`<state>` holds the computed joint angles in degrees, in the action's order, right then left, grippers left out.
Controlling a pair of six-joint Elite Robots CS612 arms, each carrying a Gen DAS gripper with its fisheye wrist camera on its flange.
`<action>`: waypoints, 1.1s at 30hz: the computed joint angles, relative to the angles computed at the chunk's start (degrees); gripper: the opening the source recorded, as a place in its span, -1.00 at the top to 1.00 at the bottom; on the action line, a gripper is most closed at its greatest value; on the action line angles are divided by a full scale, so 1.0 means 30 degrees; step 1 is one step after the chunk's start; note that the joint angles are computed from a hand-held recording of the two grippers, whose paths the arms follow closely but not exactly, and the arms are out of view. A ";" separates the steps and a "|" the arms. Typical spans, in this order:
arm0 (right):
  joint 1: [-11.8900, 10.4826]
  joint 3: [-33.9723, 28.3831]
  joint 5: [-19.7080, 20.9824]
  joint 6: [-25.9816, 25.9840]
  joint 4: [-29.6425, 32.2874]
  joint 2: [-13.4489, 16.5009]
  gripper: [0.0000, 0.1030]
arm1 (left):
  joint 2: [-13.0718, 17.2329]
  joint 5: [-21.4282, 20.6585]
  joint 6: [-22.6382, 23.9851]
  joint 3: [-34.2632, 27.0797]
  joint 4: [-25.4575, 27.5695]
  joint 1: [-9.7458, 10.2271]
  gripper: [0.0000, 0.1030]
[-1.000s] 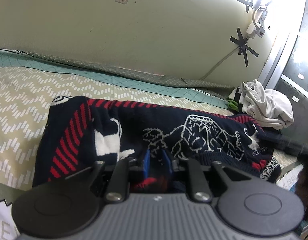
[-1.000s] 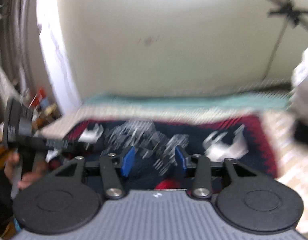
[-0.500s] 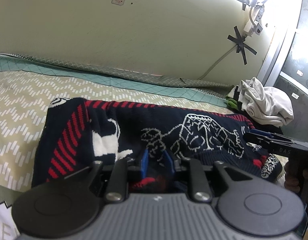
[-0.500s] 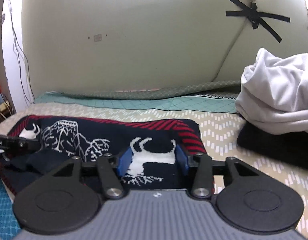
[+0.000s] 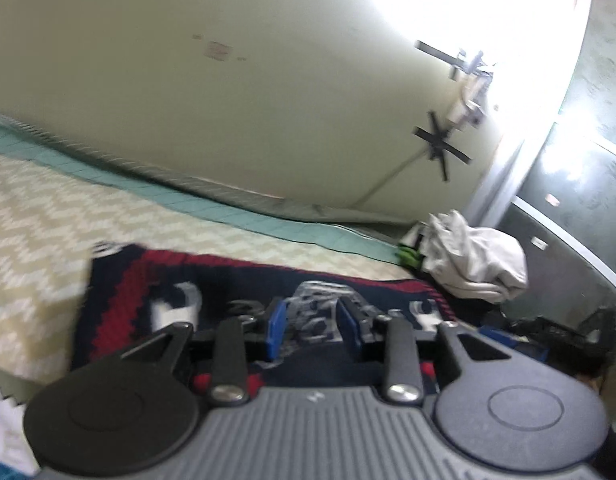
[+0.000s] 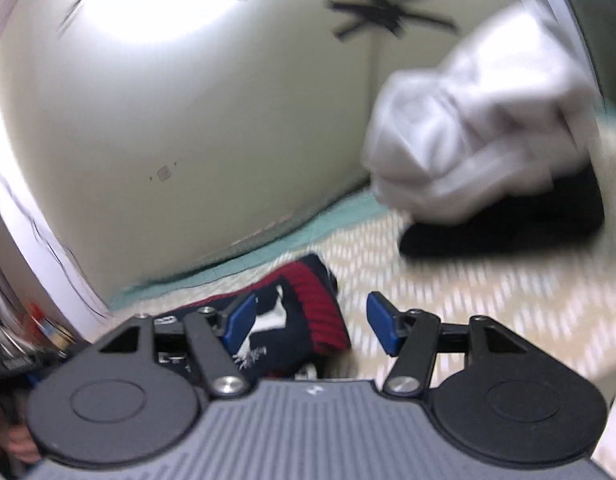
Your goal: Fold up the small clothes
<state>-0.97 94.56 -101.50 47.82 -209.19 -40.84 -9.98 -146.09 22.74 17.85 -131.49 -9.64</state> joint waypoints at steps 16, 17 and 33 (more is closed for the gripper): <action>-0.0004 -0.2280 0.2355 0.0867 0.2224 0.0993 0.47 | -0.0969 0.4515 0.2171 0.2046 0.0953 -0.1468 0.89; 0.0079 -0.2316 0.2234 0.0511 0.2055 0.0902 0.49 | -0.1084 0.4568 0.2155 0.2318 0.0670 -0.1479 0.89; 0.1637 -1.0368 0.6267 -0.8871 0.7587 0.2947 0.59 | 0.1187 0.2273 -0.4434 -0.2000 -0.3200 0.0750 0.79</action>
<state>3.94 63.45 -82.70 21.21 -186.43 -32.00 -6.42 -139.27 9.44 11.85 -141.10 -7.39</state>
